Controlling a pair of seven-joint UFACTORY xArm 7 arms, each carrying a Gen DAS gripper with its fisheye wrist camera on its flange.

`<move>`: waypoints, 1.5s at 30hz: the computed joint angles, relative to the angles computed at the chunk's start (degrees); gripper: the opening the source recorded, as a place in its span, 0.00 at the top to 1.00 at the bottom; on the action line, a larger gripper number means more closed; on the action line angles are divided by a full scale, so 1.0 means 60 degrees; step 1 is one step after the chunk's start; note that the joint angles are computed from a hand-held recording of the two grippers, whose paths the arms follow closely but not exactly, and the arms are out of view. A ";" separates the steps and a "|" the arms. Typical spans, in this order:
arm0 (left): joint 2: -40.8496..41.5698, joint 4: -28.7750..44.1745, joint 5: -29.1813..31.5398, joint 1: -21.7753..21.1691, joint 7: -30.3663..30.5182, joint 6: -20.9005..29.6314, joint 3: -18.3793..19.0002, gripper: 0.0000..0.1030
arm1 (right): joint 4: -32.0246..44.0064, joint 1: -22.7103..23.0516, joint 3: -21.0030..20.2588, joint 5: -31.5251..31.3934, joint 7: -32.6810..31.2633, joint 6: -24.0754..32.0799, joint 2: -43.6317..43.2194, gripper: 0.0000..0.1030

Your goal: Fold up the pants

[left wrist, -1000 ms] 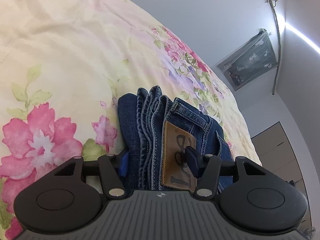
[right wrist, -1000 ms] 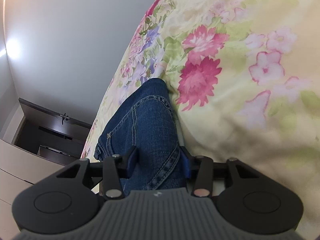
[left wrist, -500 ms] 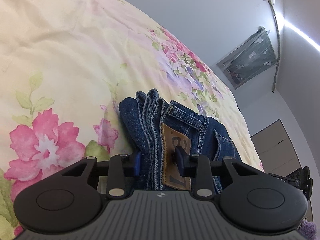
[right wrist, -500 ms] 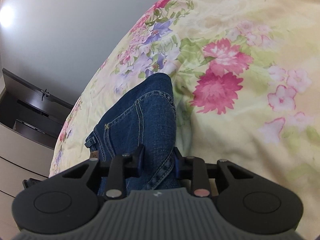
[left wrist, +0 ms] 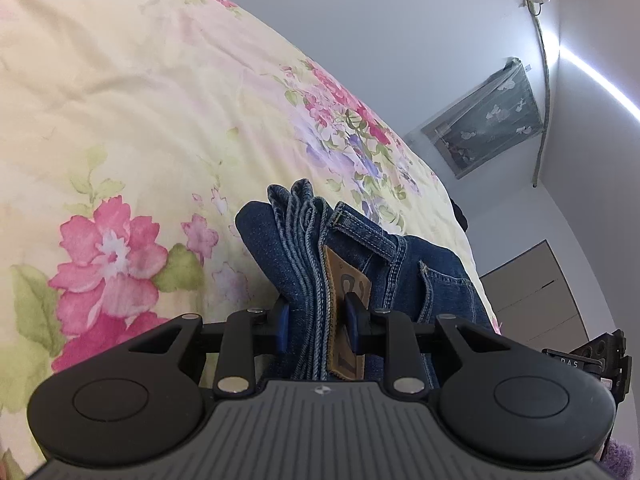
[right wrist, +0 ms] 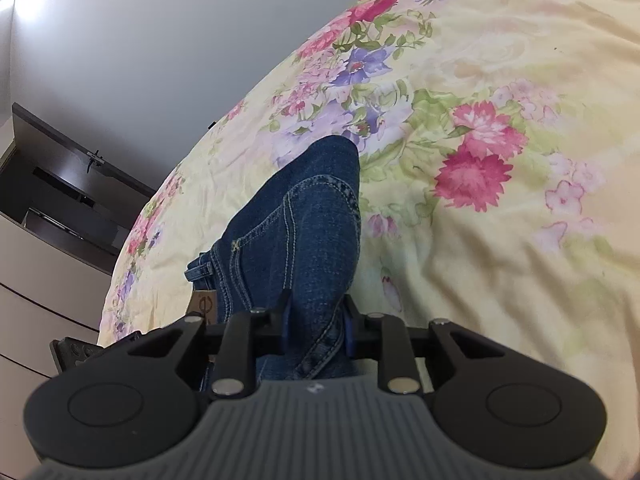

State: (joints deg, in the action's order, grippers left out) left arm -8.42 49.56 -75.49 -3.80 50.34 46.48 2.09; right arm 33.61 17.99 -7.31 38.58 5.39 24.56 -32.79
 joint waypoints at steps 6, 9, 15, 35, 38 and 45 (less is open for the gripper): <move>-0.1730 -0.1060 0.0964 -0.0070 -0.0701 -0.0045 0.0133 0.71 | -0.1004 -0.0214 0.0523 -0.0472 0.1091 0.0420 -0.1789 0.81; -0.2612 -0.1512 0.1665 -0.0207 -0.1288 -0.0105 0.0285 0.72 | -0.1395 -0.0186 0.0736 -0.0734 0.1767 0.0634 -0.2555 0.81; -0.4107 -0.2148 0.2904 -0.0374 -0.2098 -0.0035 0.0854 0.72 | -0.1868 0.0321 0.1054 -0.1066 0.2804 0.0693 -0.3631 0.81; -0.4932 -0.1180 0.5653 0.0318 -0.2651 0.1132 0.3510 0.72 | 0.0355 0.4606 0.0761 -0.0595 0.3348 -0.2683 0.0090 0.81; -0.4196 -0.0543 0.5456 0.0488 -0.2227 0.1463 0.3881 0.73 | 0.1130 0.5550 0.0159 0.0024 0.2583 -0.3131 0.1142 0.81; -0.2050 0.0956 0.4631 0.0954 -0.1199 0.2070 0.4362 0.73 | 0.3569 0.7506 -0.1534 0.3279 -0.0690 -0.3104 0.3755 0.82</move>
State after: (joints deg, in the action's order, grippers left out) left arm -20.72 55.29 -47.70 1.92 43.15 58.90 28.26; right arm 55.02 63.02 -16.52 58.26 1.25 5.94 -10.26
